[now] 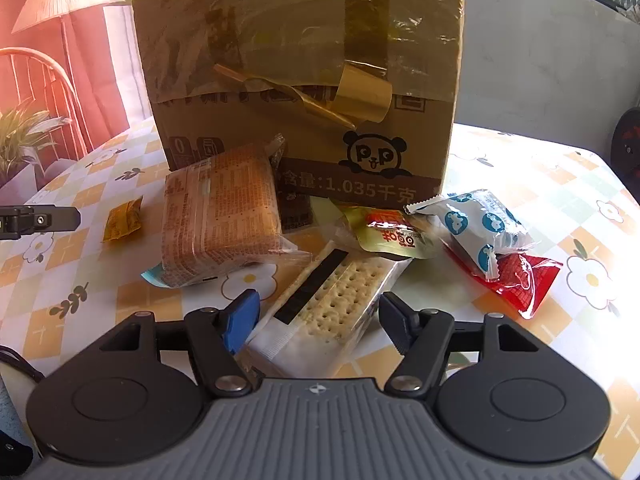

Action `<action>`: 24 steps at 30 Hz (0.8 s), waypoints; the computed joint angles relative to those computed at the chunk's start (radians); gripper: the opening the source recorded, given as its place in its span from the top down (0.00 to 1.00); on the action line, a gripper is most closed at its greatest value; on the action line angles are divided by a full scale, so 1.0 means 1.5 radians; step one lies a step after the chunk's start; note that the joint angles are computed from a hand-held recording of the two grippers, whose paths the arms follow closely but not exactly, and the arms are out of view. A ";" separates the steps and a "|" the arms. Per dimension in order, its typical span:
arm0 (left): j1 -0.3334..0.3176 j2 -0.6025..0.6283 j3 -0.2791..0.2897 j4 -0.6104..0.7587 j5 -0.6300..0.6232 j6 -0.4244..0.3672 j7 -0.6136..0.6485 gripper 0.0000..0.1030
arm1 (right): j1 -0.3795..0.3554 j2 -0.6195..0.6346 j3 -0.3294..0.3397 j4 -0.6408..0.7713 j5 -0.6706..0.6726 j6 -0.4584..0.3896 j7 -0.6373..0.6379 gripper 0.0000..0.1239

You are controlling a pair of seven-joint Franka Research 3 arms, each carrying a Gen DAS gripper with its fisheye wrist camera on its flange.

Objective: Organize snacks
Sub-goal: 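Move both tools back toward the remaining snacks on the table, then lower the left gripper over the small orange candy packet while the right approaches the white cracker pack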

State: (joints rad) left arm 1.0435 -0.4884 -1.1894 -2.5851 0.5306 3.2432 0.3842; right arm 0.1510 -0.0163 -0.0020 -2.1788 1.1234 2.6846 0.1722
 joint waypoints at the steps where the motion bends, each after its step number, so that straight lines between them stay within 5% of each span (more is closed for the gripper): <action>1: 0.002 0.004 -0.003 0.002 0.000 -0.004 0.001 0.36 | -0.001 0.000 -0.002 -0.001 0.011 -0.006 -0.005 0.45; 14: 0.019 0.016 -0.020 0.013 0.017 -0.017 -0.019 0.36 | -0.011 0.023 0.000 0.043 -0.089 -0.046 0.165 0.41; 24: 0.024 0.017 -0.025 0.012 0.019 -0.011 -0.030 0.36 | -0.001 -0.012 0.002 -0.003 -0.036 -0.053 -0.029 0.48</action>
State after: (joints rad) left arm 1.0789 -0.4636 -1.2272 -2.5666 0.5589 3.2267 0.3393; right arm 0.1491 -0.0346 0.0015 -2.1838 1.0695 2.6050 0.1293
